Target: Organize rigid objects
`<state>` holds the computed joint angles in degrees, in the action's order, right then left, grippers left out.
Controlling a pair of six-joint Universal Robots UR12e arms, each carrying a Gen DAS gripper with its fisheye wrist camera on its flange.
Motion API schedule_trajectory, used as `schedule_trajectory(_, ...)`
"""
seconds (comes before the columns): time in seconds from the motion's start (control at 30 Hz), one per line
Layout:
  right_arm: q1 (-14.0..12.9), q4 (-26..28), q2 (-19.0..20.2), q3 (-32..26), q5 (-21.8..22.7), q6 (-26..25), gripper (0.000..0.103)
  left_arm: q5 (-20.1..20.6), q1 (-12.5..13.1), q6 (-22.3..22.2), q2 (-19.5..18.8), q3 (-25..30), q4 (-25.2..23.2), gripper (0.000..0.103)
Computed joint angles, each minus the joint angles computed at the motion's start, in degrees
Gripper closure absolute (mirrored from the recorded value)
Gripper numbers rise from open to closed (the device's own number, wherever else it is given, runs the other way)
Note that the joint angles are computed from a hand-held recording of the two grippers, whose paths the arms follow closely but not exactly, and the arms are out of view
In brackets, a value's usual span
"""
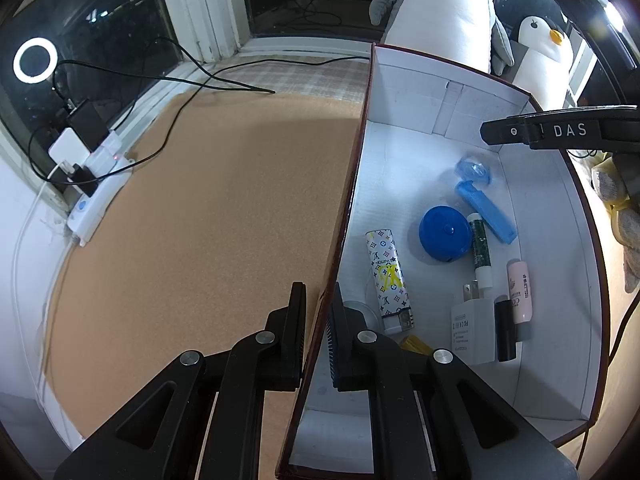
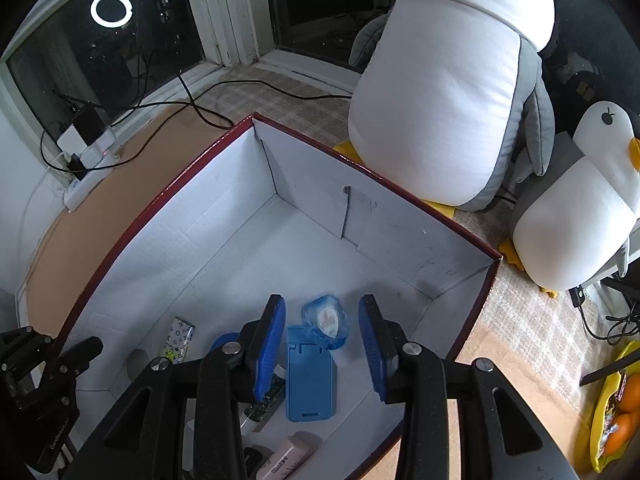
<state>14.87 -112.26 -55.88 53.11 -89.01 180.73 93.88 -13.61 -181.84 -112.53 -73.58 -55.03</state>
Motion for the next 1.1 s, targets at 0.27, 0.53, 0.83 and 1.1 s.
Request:
schedule_trajectory(0.27,0.05,0.85,-0.19,0.14,0.07,-0.52,0.054,0.01,-0.04,-0.07,0.01,-0.02,0.0,0.094)
schedule_trajectory(0.53,0.25,0.6,-1.07,1.25,-0.2,-0.91,0.046,-0.01,-0.03,-0.15,0.03,-0.04,-0.07,0.094)
schedule_trajectory(0.83,0.63,-1.24,-3.24,3.99,-0.22,-0.59,0.043,-0.45,0.12,-0.47,0.59,-0.54,0.37,0.094)
schedule_trajectory(1.1,1.68,-4.97,-6.43,7.68,-0.6,-0.38,0.043,-1.32,0.04,-0.24,1.49,-1.28,1.61,0.087)
